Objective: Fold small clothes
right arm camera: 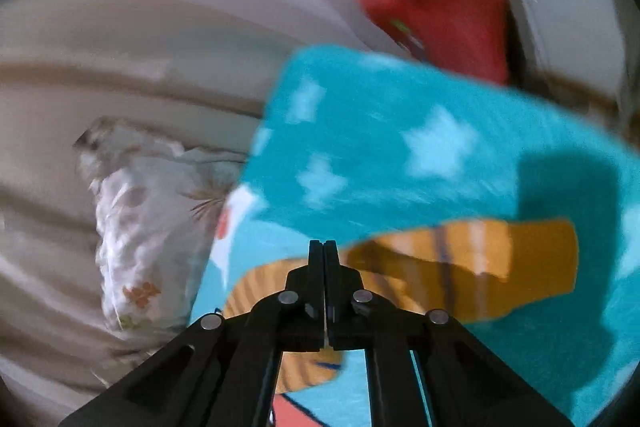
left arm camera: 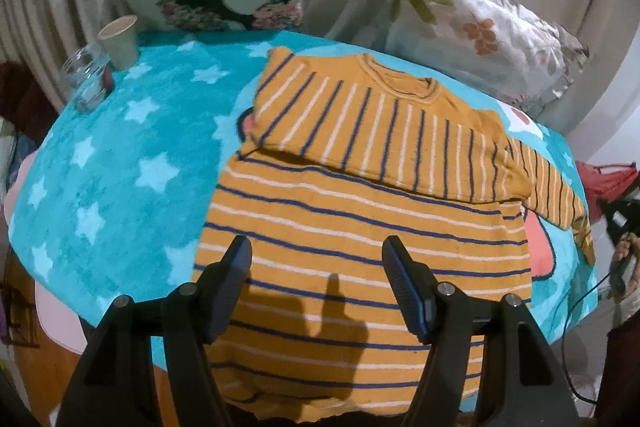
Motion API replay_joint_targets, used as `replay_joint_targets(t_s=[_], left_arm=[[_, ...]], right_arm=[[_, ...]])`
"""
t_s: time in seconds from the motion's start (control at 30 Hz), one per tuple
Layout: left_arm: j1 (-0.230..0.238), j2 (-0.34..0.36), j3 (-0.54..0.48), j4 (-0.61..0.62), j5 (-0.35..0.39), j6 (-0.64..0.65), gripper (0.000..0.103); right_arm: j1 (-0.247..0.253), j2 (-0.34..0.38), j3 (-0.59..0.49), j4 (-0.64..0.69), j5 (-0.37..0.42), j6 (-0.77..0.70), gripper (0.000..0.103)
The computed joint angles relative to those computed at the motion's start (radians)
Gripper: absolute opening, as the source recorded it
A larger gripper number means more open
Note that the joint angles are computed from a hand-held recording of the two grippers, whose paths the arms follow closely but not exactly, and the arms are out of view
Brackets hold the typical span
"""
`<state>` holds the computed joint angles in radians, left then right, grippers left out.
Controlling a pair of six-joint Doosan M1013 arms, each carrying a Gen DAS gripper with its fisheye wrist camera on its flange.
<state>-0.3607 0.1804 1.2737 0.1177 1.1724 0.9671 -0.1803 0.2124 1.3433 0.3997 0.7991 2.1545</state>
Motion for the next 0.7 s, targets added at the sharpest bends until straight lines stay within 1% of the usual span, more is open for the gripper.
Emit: replay_joint_targets(t_s=[0.1,0.17,0.23,0.27,0.3,0.33,0.37,0.43,0.53,0.57,0.63,0.7], left_arm=[[0.026,-0.015,0.023,-0.023,-0.019,-0.009,0.067],[0.045,-0.029,0.038,-0.028,-0.040,-0.015,0.067],[0.059,-0.045,0.054,-0.020,-0.060,-0.019,0.067],[0.069,-0.053,0.063,-0.014,-0.063,-0.021,0.067],[0.077,-0.058,0.068,-0.012,-0.065,-0.023,0.067],[0.086,-0.063,0.075,-0.012,-0.065,-0.026,0.067],[0.097,-0.068,0.082,-0.010,-0.062,-0.031,0.067],[0.110,-0.070,0.089,-0.008,-0.052,-0.039,0.068],[0.130,-0.065,0.092,-0.036,-0.031,-0.041,0.068],[0.134,-0.062,0.090,-0.048,-0.025,-0.035,0.068],[0.129,-0.050,0.075,-0.056,-0.008,-0.020,0.068],[0.114,-0.039,0.058,-0.054,0.001,0.001,0.068]], right_arm=[[0.056,0.036,-0.113,-0.046,0.043,-0.079,0.003],[0.101,0.070,-0.192,-0.033,0.087,-0.156,0.003],[0.126,0.088,-0.229,-0.033,0.126,-0.187,0.004],[0.139,0.096,-0.242,-0.065,0.151,-0.170,0.017],[0.142,0.095,-0.236,-0.083,0.163,-0.145,0.028],[0.139,0.088,-0.218,-0.097,0.168,-0.107,0.050],[0.131,0.075,-0.185,-0.106,0.160,-0.055,0.056],[0.109,0.039,-0.103,-0.098,0.134,0.015,0.056],[0.071,-0.017,0.021,-0.099,0.115,0.070,0.056],[0.060,-0.027,0.047,-0.084,0.103,0.074,0.056],[0.028,-0.054,0.123,-0.010,0.036,0.088,0.057],[0.002,-0.062,0.165,0.077,-0.022,0.069,0.057]])
